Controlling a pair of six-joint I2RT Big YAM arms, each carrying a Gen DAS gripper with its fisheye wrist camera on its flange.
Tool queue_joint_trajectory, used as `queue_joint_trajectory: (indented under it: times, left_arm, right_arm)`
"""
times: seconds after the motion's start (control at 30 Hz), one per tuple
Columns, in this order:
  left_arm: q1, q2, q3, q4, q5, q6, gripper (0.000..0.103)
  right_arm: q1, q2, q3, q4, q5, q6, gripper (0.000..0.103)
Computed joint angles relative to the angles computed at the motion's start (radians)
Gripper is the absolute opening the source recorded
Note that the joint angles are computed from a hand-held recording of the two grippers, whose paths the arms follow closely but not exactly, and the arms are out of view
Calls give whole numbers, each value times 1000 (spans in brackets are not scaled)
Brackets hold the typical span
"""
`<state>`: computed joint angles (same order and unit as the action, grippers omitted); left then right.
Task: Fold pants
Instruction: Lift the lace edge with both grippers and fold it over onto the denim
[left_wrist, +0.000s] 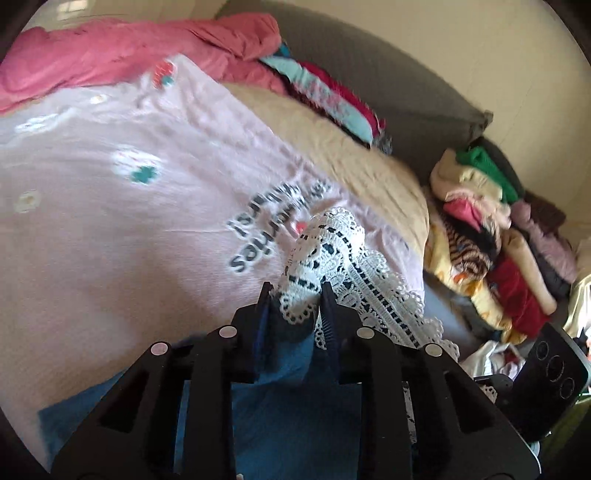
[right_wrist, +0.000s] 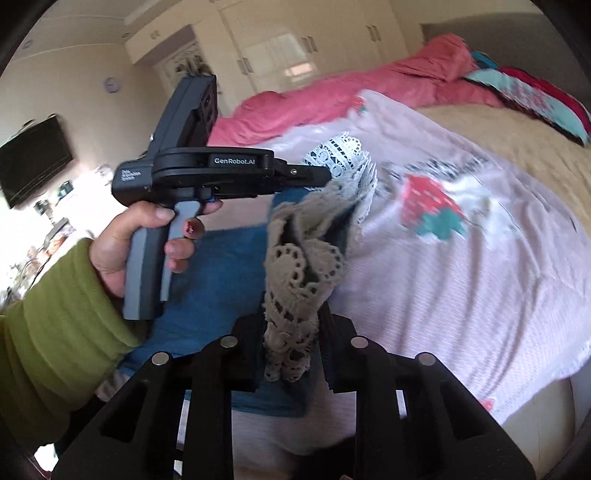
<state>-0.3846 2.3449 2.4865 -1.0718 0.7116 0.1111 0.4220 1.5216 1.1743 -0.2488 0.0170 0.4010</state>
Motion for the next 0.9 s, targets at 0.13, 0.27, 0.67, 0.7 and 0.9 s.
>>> queue_joint_trajectory:
  times: [0.13, 0.27, 0.67, 0.7, 0.9]
  left_arm:
    - [56, -128, -211, 146, 47, -77, 18]
    - [112, -234, -384, 248, 55, -141, 18]
    - [235, -356, -676, 356, 14, -336, 69]
    - [237, -347, -667, 349, 40, -345, 72]
    - [233, -348, -668, 352, 57, -338, 75]
  right_arm:
    - [41, 34, 70, -10, -33, -52, 22]
    - [82, 105, 161, -51, -74, -101, 22]
    - [218, 283, 326, -246, 128, -358, 32]
    - [217, 281, 314, -234, 133, -366, 35]
    - [224, 256, 260, -181, 167, -374, 45]
